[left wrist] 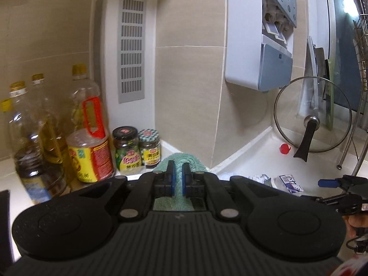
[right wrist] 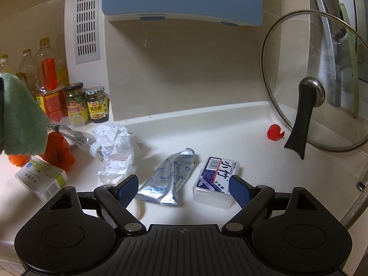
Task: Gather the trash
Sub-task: 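Grasp the green towel with the left tool, then move the green towel along the counter with the left tool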
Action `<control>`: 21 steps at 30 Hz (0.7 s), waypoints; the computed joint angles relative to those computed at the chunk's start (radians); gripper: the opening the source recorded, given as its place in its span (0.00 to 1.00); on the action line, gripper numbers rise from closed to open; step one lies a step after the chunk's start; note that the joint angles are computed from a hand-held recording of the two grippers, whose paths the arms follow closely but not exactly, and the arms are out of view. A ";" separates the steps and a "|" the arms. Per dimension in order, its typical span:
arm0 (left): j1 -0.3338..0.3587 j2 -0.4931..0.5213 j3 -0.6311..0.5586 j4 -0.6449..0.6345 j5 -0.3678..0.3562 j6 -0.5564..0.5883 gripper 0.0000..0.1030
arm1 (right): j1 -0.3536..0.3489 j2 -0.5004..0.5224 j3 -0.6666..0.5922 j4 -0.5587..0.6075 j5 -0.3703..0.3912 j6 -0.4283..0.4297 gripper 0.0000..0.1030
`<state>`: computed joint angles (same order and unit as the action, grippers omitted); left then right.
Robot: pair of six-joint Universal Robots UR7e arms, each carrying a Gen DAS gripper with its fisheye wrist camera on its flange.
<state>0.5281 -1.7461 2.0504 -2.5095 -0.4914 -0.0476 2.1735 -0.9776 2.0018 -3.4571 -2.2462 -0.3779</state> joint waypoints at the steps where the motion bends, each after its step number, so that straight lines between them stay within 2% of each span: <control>1: -0.012 -0.021 0.010 0.042 0.012 -0.041 0.04 | 0.001 -0.001 0.002 0.000 0.005 0.002 0.83; 6: -0.052 -0.128 0.045 0.330 0.056 -0.312 0.04 | 0.010 -0.008 0.016 0.019 0.062 -0.001 0.83; 10: -0.076 -0.203 0.042 0.635 0.086 -0.556 0.04 | 0.013 -0.024 0.019 0.111 0.186 -0.018 0.83; 13: -0.087 -0.241 0.022 0.878 0.095 -0.745 0.04 | 0.018 -0.011 -0.002 0.189 0.280 -0.063 0.83; 16: -0.080 -0.262 0.015 0.995 0.088 -0.839 0.04 | 0.029 0.030 -0.044 0.266 0.353 -0.130 0.83; 19: -0.066 -0.268 0.017 1.089 0.089 -0.908 0.04 | 0.043 0.093 -0.103 0.338 0.385 -0.190 0.88; 21: -0.051 -0.273 0.023 1.094 0.074 -0.925 0.05 | 0.038 0.133 -0.151 0.384 0.402 -0.222 0.90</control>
<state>0.4770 -2.0189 2.0729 -1.4154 -0.4174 -0.9729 2.2119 -0.8448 1.8505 -3.0731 -1.8444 -0.5997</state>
